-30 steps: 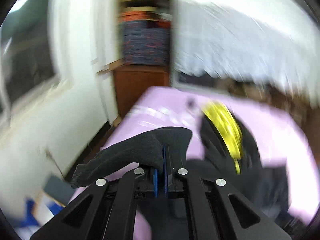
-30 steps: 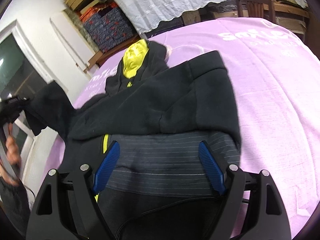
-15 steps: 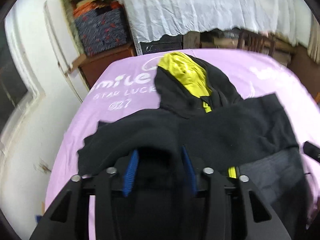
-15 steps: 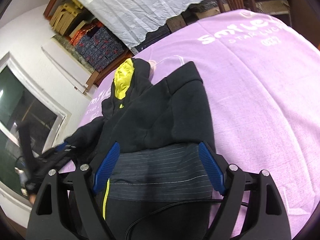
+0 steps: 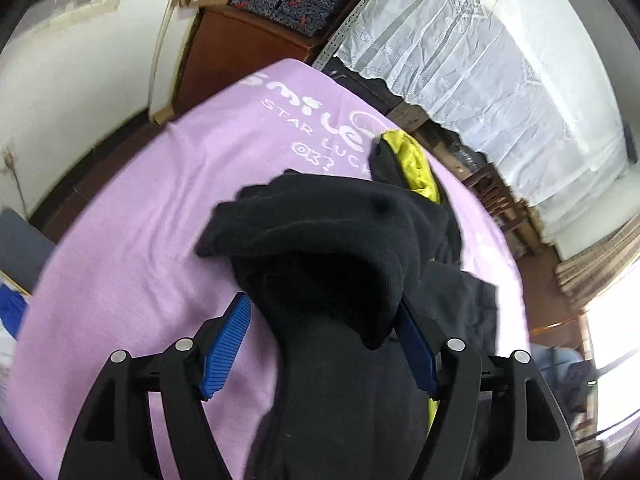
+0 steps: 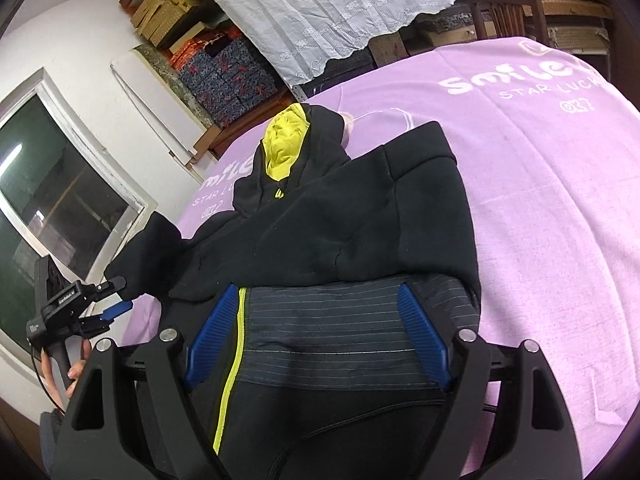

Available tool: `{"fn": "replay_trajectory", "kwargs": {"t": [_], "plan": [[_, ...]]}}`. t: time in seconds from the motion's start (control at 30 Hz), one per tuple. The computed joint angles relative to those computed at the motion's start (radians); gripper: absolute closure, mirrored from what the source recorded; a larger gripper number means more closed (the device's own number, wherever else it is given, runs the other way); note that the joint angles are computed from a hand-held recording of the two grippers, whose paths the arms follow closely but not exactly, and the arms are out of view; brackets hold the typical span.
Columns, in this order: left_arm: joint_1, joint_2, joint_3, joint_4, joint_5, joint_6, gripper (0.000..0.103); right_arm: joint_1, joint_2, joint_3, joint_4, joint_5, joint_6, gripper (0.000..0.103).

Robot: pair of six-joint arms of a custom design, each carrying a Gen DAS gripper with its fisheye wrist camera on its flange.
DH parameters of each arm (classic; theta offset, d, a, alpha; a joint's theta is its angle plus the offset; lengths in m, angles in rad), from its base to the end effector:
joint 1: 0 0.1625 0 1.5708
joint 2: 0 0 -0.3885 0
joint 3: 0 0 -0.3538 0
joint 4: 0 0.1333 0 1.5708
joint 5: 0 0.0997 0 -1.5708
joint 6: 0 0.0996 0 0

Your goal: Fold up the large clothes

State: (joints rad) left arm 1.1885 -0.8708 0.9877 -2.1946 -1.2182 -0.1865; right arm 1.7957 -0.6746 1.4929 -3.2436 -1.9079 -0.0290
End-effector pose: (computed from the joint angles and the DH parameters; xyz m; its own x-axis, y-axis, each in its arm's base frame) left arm -0.1183 -0.7438 0.3851 -0.9776 0.0408 -0.2067 0.1474 0.8332 -0.5330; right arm 0.2498 -0.6420 0.1604 -0.9709 0.0142 0.2390 -0.1747 0.6407 -0.7476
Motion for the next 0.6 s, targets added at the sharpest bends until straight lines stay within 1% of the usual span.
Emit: {"fn": "replay_trajectory", "kwargs": {"t": [0.07,0.1,0.17,0.2,0.27,0.33,0.47,0.5,0.53,0.6], "plan": [[-0.001,-0.001,0.001,0.017,-0.052,0.000,0.030,0.000,0.001,-0.001,0.002,0.000,0.002,0.024],[-0.016,0.000,0.006,0.032,-0.055,0.014,0.030,-0.001,0.002,-0.004,0.005,0.001,0.002,0.024],[-0.051,0.004,0.014,0.068,-0.058,0.082,0.030,0.001,0.004,-0.007,0.010,-0.002,-0.002,0.024],[-0.063,0.008,0.018,0.070,-0.047,0.105,0.030,0.003,0.005,-0.008,0.011,-0.005,-0.005,0.024],[-0.086,0.006,0.024,0.084,-0.023,0.122,0.030,0.003,0.003,-0.004,0.004,-0.006,-0.006,0.024],[-0.079,0.002,0.022,0.085,-0.028,0.101,0.030,0.000,-0.003,0.005,-0.006,0.002,0.001,0.024],[-0.038,-0.016,0.014,0.087,0.012,0.002,0.030,-0.002,-0.012,0.016,-0.014,0.016,0.009,0.024],[-0.025,-0.015,0.001,0.097,0.031,-0.035,0.030,-0.001,-0.013,0.016,-0.013,0.018,0.010,0.024],[-0.012,-0.010,-0.020,0.108,0.031,-0.060,0.030,0.000,-0.013,0.015,-0.009,0.018,0.008,0.024],[0.019,0.021,-0.082,0.119,0.011,-0.109,0.030,0.003,-0.010,0.011,-0.001,0.018,0.002,0.024]]}}
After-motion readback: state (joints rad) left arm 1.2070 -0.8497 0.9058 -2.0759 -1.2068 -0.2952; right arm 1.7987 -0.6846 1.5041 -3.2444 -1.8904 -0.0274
